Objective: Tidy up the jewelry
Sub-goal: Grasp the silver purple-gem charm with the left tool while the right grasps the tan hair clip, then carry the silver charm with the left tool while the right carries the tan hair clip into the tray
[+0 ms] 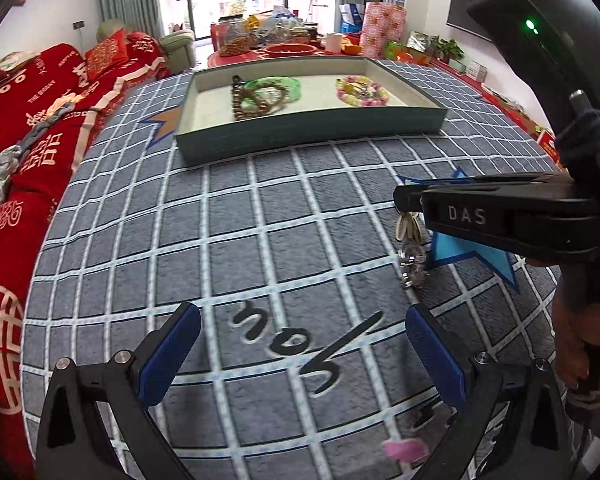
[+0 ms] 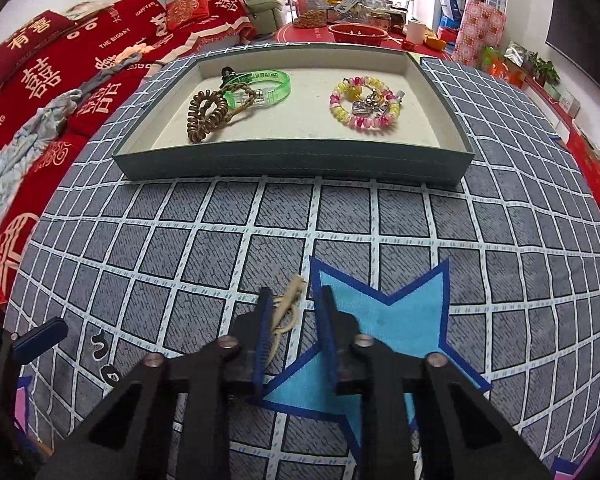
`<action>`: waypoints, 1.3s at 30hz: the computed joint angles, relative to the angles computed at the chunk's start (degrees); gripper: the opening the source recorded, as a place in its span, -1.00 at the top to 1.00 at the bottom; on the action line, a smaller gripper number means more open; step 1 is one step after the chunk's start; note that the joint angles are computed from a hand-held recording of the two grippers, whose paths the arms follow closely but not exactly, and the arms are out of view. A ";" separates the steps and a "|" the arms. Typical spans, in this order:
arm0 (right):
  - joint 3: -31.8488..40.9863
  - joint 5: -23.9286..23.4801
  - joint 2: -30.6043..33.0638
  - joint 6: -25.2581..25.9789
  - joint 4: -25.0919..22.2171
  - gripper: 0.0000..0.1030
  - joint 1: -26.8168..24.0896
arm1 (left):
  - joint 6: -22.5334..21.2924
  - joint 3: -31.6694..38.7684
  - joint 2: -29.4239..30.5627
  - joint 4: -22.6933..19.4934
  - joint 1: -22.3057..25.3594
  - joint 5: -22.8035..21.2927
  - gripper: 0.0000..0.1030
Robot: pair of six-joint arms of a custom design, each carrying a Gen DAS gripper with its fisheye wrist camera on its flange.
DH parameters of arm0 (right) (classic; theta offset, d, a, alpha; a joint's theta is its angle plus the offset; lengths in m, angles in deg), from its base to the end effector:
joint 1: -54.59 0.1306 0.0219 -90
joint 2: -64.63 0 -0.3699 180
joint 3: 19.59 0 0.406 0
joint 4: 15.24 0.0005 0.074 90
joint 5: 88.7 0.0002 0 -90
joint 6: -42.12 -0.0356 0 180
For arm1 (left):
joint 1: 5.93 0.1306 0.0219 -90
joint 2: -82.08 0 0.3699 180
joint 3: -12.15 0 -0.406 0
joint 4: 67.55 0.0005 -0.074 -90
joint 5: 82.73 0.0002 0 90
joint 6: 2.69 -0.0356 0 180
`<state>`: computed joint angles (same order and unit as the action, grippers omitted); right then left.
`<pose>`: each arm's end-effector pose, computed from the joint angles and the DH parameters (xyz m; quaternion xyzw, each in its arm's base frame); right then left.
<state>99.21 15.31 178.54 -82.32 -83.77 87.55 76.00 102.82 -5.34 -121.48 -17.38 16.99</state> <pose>0.5288 0.3320 0.4060 0.0403 0.9660 0.0268 0.2542 0.4941 -0.1067 0.3962 0.2123 0.9288 -0.0813 0.2926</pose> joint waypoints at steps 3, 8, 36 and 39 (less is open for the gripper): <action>-0.97 -0.98 -0.64 0.03 1.21 0.75 -0.30 | 0.18 0.37 0.39 -0.14 -0.59 0.17 -1.00; -4.26 -4.94 -2.89 -1.21 4.67 0.78 -1.64 | 0.12 1.23 1.32 -0.25 -1.74 0.10 -1.00; -8.90 -8.75 -7.21 -4.43 9.56 0.79 -3.82 | -0.71 3.90 3.03 -1.92 -2.74 6.77 0.45; -9.30 -8.65 -7.83 -4.23 9.82 0.79 -3.80 | -0.59 4.10 2.67 -1.83 -2.12 7.11 0.45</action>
<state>89.91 6.66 170.70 -86.55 -73.94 83.75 75.41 106.92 -2.68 -123.31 -19.50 24.10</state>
